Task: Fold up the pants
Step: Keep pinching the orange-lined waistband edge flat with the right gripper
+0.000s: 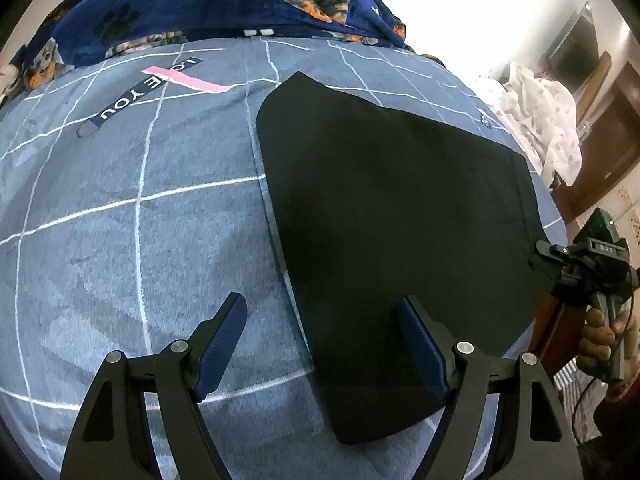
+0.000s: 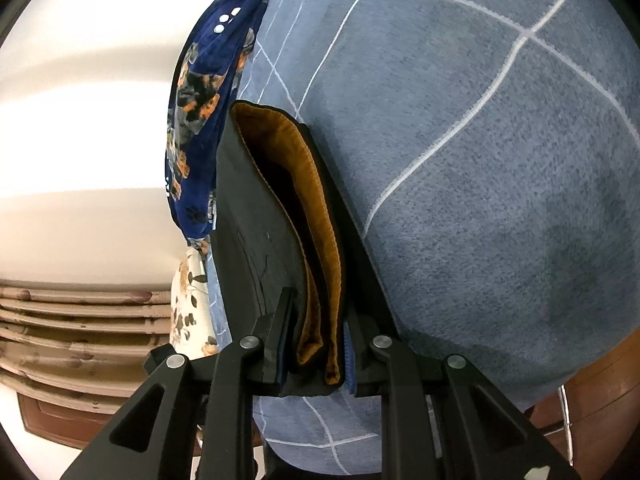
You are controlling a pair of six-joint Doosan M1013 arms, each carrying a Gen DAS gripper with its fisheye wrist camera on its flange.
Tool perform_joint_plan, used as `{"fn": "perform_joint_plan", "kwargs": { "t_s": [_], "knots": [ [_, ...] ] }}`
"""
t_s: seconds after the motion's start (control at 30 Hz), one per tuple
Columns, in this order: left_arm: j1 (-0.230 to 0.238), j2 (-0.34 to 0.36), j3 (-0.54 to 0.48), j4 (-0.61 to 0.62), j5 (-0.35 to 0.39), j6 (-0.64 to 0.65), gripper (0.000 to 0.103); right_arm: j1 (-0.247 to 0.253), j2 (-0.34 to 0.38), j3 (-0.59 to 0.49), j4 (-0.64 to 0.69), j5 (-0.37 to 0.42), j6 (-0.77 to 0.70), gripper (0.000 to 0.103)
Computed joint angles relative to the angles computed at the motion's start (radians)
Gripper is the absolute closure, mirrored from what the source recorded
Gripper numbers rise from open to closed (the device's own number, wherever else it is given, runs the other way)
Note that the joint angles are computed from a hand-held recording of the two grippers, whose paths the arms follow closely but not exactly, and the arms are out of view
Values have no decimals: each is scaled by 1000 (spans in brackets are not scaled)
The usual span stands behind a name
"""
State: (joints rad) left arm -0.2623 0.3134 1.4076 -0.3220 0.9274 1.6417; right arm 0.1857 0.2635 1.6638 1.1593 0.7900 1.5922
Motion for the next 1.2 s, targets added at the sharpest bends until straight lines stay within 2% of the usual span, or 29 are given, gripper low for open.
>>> {"fn": "perform_joint_plan", "kwargs": {
  "t_s": [0.97,1.2],
  "knots": [
    [-32,32,-41,73,-13,30,22,-8,2,15,52,3,-31,85],
    [-37,41,-50,67,-13,62,22,-9,6,-1,23,19,-22,85]
  ]
}}
